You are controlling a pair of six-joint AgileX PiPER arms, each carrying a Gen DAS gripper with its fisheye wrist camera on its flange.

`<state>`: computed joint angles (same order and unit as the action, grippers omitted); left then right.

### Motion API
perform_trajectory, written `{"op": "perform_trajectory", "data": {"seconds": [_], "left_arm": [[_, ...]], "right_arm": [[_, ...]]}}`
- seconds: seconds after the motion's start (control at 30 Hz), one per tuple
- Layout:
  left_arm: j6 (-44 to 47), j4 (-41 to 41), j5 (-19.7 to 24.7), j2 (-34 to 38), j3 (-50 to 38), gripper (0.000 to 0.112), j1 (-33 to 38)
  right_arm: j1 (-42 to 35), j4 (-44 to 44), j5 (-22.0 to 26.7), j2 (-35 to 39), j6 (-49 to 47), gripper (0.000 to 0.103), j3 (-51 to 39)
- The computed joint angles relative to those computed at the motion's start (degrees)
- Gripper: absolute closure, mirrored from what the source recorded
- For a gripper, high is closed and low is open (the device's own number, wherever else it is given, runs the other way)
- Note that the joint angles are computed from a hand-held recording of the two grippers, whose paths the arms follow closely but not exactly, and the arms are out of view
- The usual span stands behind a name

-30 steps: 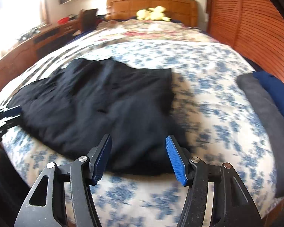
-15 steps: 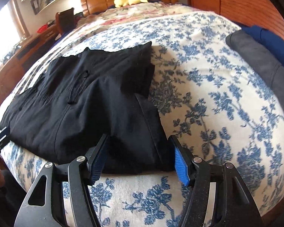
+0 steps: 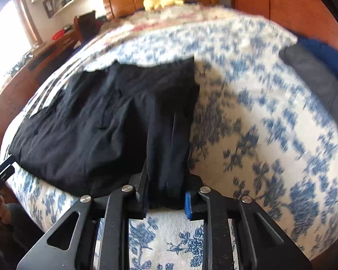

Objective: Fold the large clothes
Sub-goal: 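Close the right gripper on the coat hem, then lift the hem with the right gripper and fold it toward the collar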

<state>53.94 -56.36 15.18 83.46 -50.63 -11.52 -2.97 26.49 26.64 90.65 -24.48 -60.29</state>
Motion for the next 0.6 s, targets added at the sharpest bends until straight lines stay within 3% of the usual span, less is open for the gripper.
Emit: {"op": "perform_trajectory", "data": {"seconds": [0.13,0.3,0.6], "left_arm": [[2.15,-1.79,0.6,-1.33,0.82,0.069,1.44],[5.46,-4.87,1.53,-3.38,2.36,0.069,4.0],[10.85,-9.41,4.86,-6.3,5.27,0.069,10.51]], "right_arm": [[4.3,-6.9,-2.37,-2.86,7.88,0.089,-1.44],[9.65,-10.49,-1.01,-3.47,12.22,0.09,-7.19],[25.04,-17.63,1.62,2.68,18.85,0.091,-22.36]]}}
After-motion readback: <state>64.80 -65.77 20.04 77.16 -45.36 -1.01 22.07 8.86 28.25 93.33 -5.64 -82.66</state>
